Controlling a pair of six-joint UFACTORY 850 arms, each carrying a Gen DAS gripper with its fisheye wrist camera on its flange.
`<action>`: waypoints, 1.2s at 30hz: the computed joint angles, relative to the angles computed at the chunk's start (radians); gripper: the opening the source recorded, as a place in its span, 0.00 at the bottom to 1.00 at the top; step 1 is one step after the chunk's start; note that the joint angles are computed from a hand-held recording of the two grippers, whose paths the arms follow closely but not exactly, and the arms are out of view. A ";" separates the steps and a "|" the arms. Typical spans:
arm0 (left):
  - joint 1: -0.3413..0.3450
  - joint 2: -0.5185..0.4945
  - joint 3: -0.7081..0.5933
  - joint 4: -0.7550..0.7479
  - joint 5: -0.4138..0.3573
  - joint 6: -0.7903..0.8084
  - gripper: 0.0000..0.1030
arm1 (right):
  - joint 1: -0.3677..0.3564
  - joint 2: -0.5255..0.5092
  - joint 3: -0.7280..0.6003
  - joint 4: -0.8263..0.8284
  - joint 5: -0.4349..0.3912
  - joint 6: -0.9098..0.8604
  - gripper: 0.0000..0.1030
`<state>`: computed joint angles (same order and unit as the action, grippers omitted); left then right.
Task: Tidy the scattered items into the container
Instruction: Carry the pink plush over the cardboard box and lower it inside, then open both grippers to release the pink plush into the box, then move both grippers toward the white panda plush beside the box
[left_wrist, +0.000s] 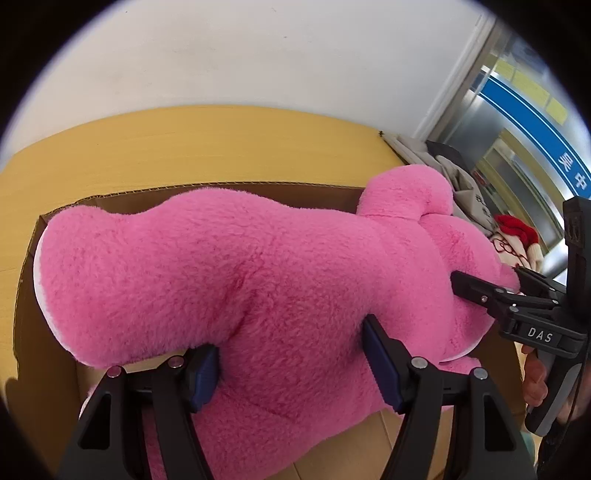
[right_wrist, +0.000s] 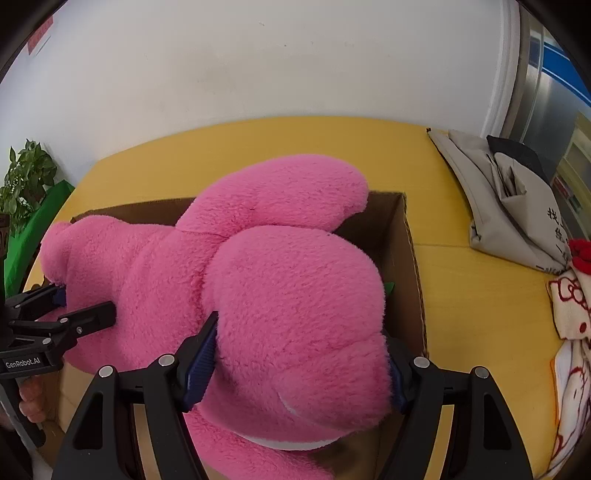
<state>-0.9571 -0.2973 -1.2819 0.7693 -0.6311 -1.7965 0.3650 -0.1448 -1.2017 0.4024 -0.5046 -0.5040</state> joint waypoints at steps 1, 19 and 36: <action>0.008 -0.005 -0.004 -0.008 0.004 0.012 0.69 | -0.001 -0.014 -0.009 0.008 0.000 -0.002 0.76; -0.180 0.077 -0.096 0.145 -0.434 0.091 0.78 | -0.079 0.191 0.089 0.189 -0.015 -0.245 1.00; -0.649 0.011 -0.209 0.096 -0.906 -0.285 0.79 | -0.218 0.906 0.501 0.267 -0.275 -0.323 1.00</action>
